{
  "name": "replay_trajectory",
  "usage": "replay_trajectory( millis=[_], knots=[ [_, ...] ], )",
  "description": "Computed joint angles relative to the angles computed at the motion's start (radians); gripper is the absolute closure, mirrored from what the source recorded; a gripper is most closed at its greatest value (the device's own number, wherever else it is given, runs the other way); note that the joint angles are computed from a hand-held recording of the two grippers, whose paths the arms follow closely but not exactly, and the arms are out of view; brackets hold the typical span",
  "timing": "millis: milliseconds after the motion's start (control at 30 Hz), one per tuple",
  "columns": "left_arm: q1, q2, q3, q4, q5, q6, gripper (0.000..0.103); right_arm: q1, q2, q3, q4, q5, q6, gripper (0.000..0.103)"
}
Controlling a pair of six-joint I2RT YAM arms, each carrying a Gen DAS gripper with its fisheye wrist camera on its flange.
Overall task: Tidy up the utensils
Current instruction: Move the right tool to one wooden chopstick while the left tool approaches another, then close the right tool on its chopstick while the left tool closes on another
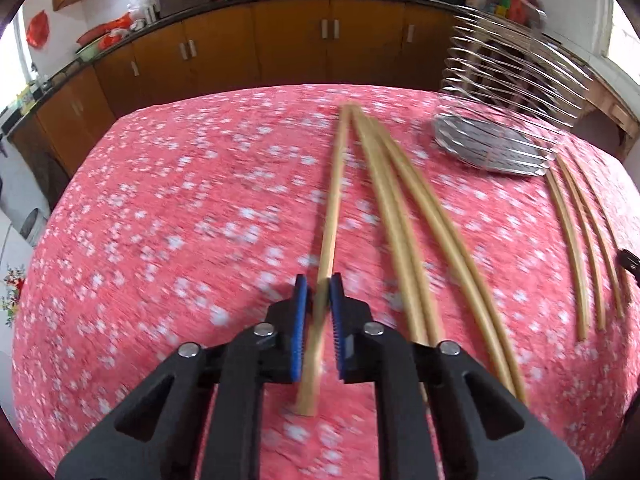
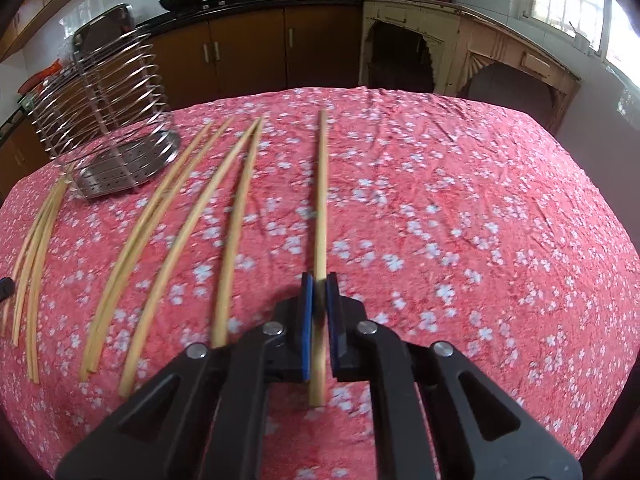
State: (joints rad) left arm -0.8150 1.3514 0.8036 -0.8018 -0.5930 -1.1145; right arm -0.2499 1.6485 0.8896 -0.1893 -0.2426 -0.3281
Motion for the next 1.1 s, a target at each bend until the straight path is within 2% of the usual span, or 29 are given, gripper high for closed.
replay_trajectory(
  millis=[167, 333, 400, 433, 467, 500, 533, 667, 867, 933, 967, 1000, 1100],
  knots=[
    [0.194, -0.077, -0.061, 0.038, 0.009, 0.129, 0.092, -0.048, 0.095, 0.108, -0.003, 0.029, 0.023, 0.095],
    [0.295, -0.155, -0.124, 0.105, 0.038, 0.25, 0.092, -0.081, 0.175, 0.211, -0.025, 0.048, 0.05, 0.095],
    [0.298, -0.207, -0.156, 0.111, 0.058, 0.261, 0.09, -0.096, 0.187, 0.236, -0.05, 0.031, 0.04, 0.095],
    [0.288, -0.222, -0.166, 0.111, 0.061, 0.254, 0.088, -0.101, 0.179, 0.232, -0.057, 0.026, 0.037, 0.093],
    [0.274, -0.24, -0.177, 0.104, 0.057, 0.245, 0.075, -0.106, 0.165, 0.216, -0.057, 0.017, 0.027, 0.091],
    [0.253, -0.255, -0.182, 0.088, 0.043, 0.227, 0.055, -0.111, 0.145, 0.189, -0.049, 0.011, 0.014, 0.086],
    [0.217, -0.276, -0.191, 0.065, 0.018, 0.197, 0.049, -0.12, 0.129, 0.161, -0.036, -0.001, 0.0, 0.081],
    [0.092, -0.289, -0.189, -0.019, -0.034, 0.092, 0.046, -0.115, 0.071, 0.07, 0.011, -0.005, -0.019, 0.079],
    [0.05, -0.21, -0.156, -0.092, -0.083, 0.068, 0.046, -0.123, 0.066, 0.056, 0.03, -0.011, -0.014, 0.079],
    [0.051, -0.212, -0.154, -0.107, -0.086, 0.056, 0.04, -0.123, 0.068, 0.059, 0.031, -0.005, -0.01, 0.077],
    [0.057, -0.217, -0.155, -0.111, -0.083, 0.053, 0.032, -0.121, 0.066, 0.058, 0.032, 0.001, -0.007, 0.075],
    [0.074, -0.229, -0.161, -0.101, -0.071, 0.068, 0.029, -0.12, 0.069, 0.063, 0.033, 0.009, -0.005, 0.072],
    [0.092, -0.262, -0.182, -0.076, -0.051, 0.092, 0.029, -0.119, 0.072, 0.063, 0.039, 0.018, -0.006, 0.071]
  ],
)
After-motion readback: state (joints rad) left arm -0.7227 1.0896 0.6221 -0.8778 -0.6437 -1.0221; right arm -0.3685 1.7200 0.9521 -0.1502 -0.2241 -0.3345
